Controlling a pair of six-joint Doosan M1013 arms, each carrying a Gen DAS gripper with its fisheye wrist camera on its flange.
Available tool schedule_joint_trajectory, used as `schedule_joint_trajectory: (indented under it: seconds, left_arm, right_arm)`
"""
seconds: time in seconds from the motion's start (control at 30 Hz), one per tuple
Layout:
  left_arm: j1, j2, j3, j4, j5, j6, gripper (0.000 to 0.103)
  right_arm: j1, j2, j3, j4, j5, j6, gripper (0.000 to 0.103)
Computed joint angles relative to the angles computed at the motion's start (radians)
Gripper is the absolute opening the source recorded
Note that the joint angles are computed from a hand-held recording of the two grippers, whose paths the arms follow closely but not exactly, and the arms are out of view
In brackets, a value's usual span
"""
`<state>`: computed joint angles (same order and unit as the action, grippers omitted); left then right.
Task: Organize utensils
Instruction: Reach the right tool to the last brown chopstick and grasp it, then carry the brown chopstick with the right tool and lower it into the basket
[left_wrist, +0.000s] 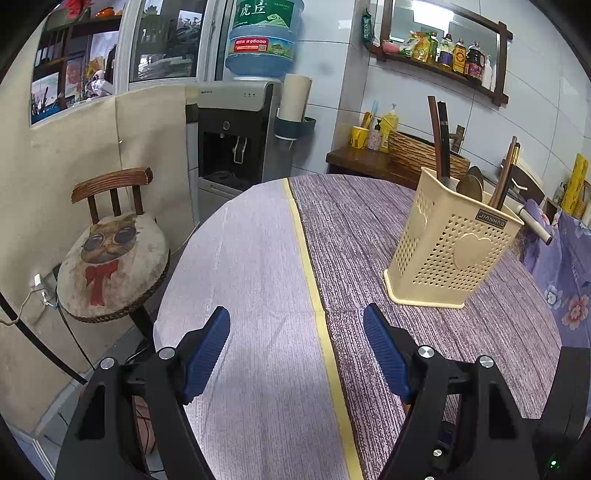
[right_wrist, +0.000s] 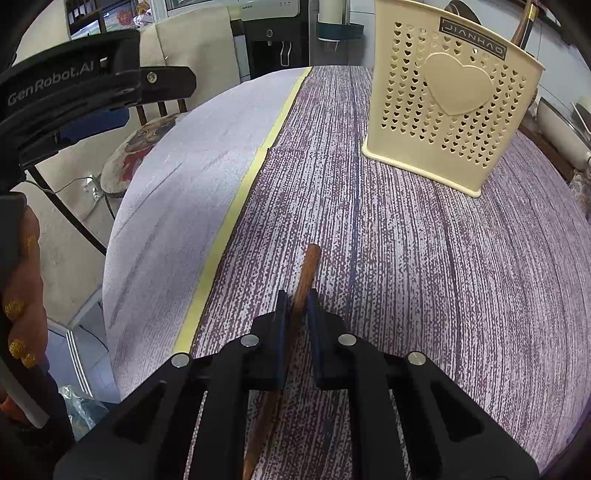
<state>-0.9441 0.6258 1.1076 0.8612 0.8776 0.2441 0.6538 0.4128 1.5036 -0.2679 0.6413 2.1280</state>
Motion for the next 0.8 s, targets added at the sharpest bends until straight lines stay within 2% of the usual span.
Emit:
schedule_joint_trajectory:
  seconds: [0.13, 0.23, 0.47, 0.63, 0.8]
  left_arm:
    - [-0.001, -0.002, 0.004, -0.002, -0.007, 0.001, 0.074]
    - [-0.002, -0.003, 0.005, -0.003, -0.006, 0.006, 0.074]
    - [-0.001, -0.003, 0.006, -0.011, -0.012, 0.003, 0.074]
    - [-0.002, -0.003, 0.004, -0.019, -0.023, 0.004, 0.074]
    - [-0.005, 0.001, -0.002, -0.026, -0.032, 0.017, 0.074]
  right_arm:
    - [-0.012, -0.002, 0.001, 0.046, -0.02, -0.019, 0.01]
    - [-0.033, -0.01, 0.015, 0.153, -0.059, -0.075, 0.009]
    - [-0.085, -0.068, 0.074, 0.435, -0.221, -0.259, 0.009]
    - [-0.13, -0.131, 0.13, 0.825, -0.347, -0.616, 0.009]
    - [-0.15, -0.179, 0.16, 1.114, -0.411, -0.928, 0.008]
